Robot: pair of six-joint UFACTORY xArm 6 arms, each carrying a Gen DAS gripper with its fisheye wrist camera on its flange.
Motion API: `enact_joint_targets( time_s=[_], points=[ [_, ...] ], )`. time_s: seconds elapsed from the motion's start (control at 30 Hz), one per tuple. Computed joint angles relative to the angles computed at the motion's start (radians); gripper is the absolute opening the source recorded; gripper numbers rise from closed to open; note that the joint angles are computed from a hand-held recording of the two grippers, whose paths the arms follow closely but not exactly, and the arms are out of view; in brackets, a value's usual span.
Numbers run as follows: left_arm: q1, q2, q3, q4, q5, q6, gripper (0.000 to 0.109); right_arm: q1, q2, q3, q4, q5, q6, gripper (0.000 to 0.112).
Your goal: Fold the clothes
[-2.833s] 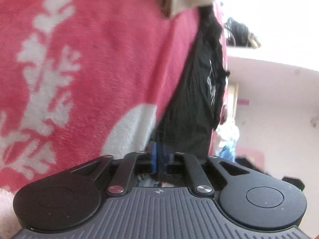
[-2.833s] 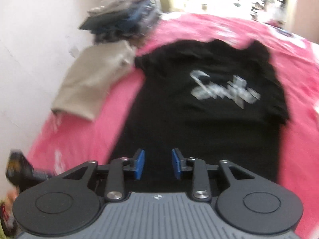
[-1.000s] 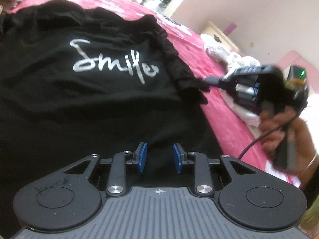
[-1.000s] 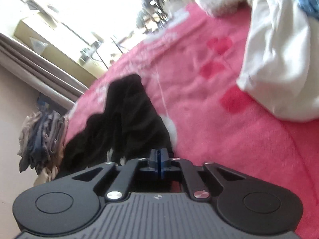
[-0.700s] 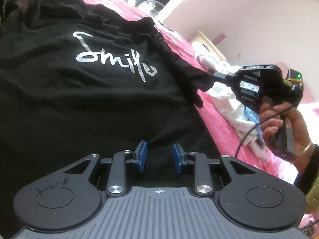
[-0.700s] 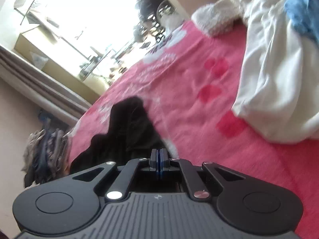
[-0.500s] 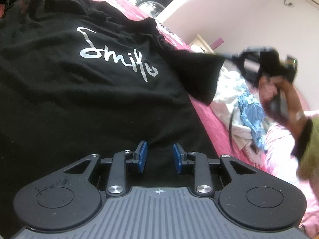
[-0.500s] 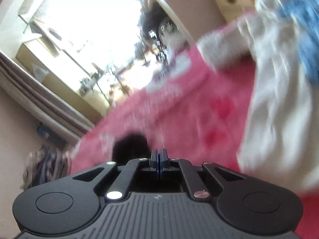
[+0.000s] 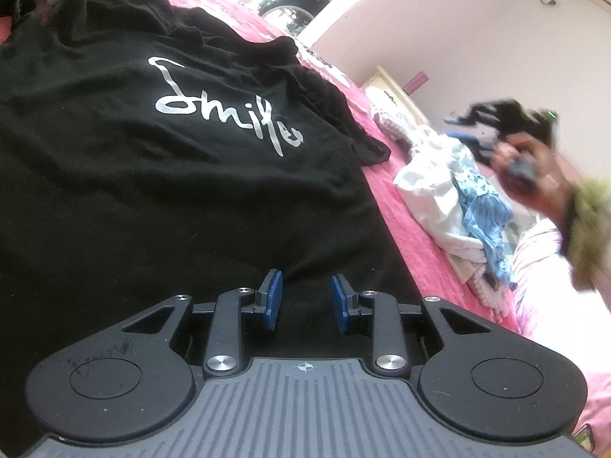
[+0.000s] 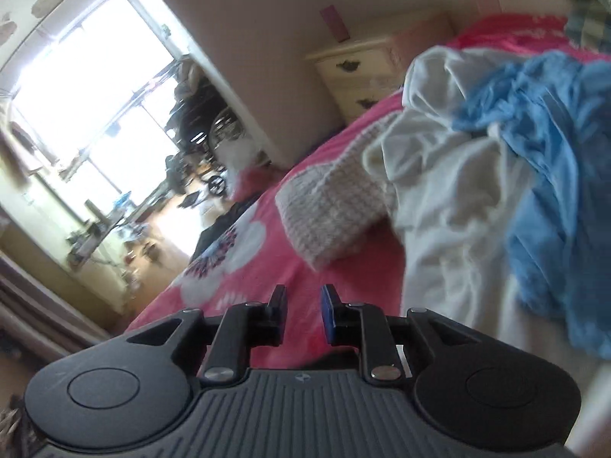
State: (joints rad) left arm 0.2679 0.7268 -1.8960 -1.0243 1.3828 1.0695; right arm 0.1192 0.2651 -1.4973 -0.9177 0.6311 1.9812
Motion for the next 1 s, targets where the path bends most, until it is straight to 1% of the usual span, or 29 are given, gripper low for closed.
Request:
enact_joint_targets(
  time_s=[0.07,0.13,0.17,0.2,0.23,0.27,0.3,0.33,0.4,0.43,0.5,0.53,0.57,0.6,0.63,0.7,0.73,0.77,0.8,0.87,0.9,0.93,0.97,1.0],
  points=[
    [0.001,0.005,-0.012,0.005,0.009,-0.002,0.028,0.011,-0.108,0.159,0.103,-0.142,-0.057,0.022],
    [0.001,0.011,-0.027,0.012,0.021,-0.003,0.029,0.045,-0.219,0.333,0.312,-0.302,-0.191,0.023],
    [0.002,0.014,-0.035,0.016,0.028,-0.004,0.029,0.078,-0.27,0.417,0.417,-0.371,-0.255,0.023],
    [0.004,0.015,-0.043,0.022,0.037,-0.003,0.029,0.127,-0.317,0.491,0.521,-0.408,-0.311,0.023],
    [0.005,0.016,-0.051,0.028,0.046,-0.002,0.029,0.181,-0.35,0.544,0.626,-0.421,-0.369,0.028],
    [0.008,0.018,-0.061,0.033,0.057,-0.003,0.029,0.236,-0.373,0.584,0.731,-0.426,-0.43,0.035],
    [0.011,0.017,-0.068,0.039,0.072,-0.004,0.029,0.287,-0.387,0.61,0.794,-0.415,-0.456,0.037],
    [0.016,0.012,-0.071,0.047,0.086,-0.003,0.029,0.33,-0.392,0.625,0.814,-0.4,-0.452,0.039],
    [0.025,0.001,-0.073,0.064,0.114,0.001,0.029,0.391,-0.386,0.644,0.759,-0.401,-0.355,0.044],
    [0.03,-0.01,-0.066,0.075,0.126,0.004,0.029,0.406,-0.377,0.651,0.718,-0.413,-0.293,0.048],
    [0.044,-0.027,-0.05,0.106,0.145,-0.016,0.029,0.421,-0.353,0.653,0.583,-0.443,-0.14,0.048],
    [0.052,-0.034,-0.043,0.122,0.155,-0.03,0.029,0.428,-0.338,0.636,0.534,-0.431,-0.103,0.043],
    [0.06,-0.041,-0.035,0.138,0.162,-0.042,0.029,0.438,-0.322,0.613,0.505,-0.405,-0.091,0.021],
    [0.068,-0.043,-0.032,0.15,0.162,-0.054,0.029,0.445,-0.311,0.588,0.483,-0.378,-0.085,0.007],
    [0.076,-0.039,-0.041,0.156,0.164,-0.072,0.029,0.449,-0.303,0.561,0.465,-0.349,-0.084,0.005],
    [0.092,-0.029,-0.063,0.164,0.163,-0.108,0.029,0.469,-0.27,0.459,0.39,-0.241,-0.085,0.005],
    [0.098,-0.023,-0.078,0.156,0.15,-0.124,0.029,0.489,-0.238,0.381,0.379,-0.157,-0.134,0.005],
    [0.106,-0.014,-0.096,0.143,0.137,-0.139,0.029,0.514,-0.187,0.277,0.376,-0.064,-0.225,0.005],
    [0.113,-0.002,-0.118,0.13,0.126,-0.159,0.029,0.535,-0.125,0.172,0.358,-0.006,-0.33,0.005],
    [0.125,0.043,-0.182,0.113,0.115,-0.229,0.029,0.57,0.016,-0.037,0.347,0.095,-0.539,0.007],
    [0.13,0.066,-0.213,0.11,0.108,-0.265,0.029,0.582,0.095,-0.142,0.344,0.125,-0.644,0.008],
    [0.13,0.083,-0.233,0.117,0.1,-0.287,0.029,0.594,0.174,-0.247,0.366,0.164,-0.749,0.011],
    [0.13,0.097,-0.247,0.127,0.093,-0.299,0.029,0.603,0.251,-0.351,0.399,0.21,-0.853,0.019],
    [0.13,0.104,-0.252,0.134,0.088,-0.303,0.029,0.61,0.326,-0.456,0.434,0.25,-0.934,0.024]
  ],
)
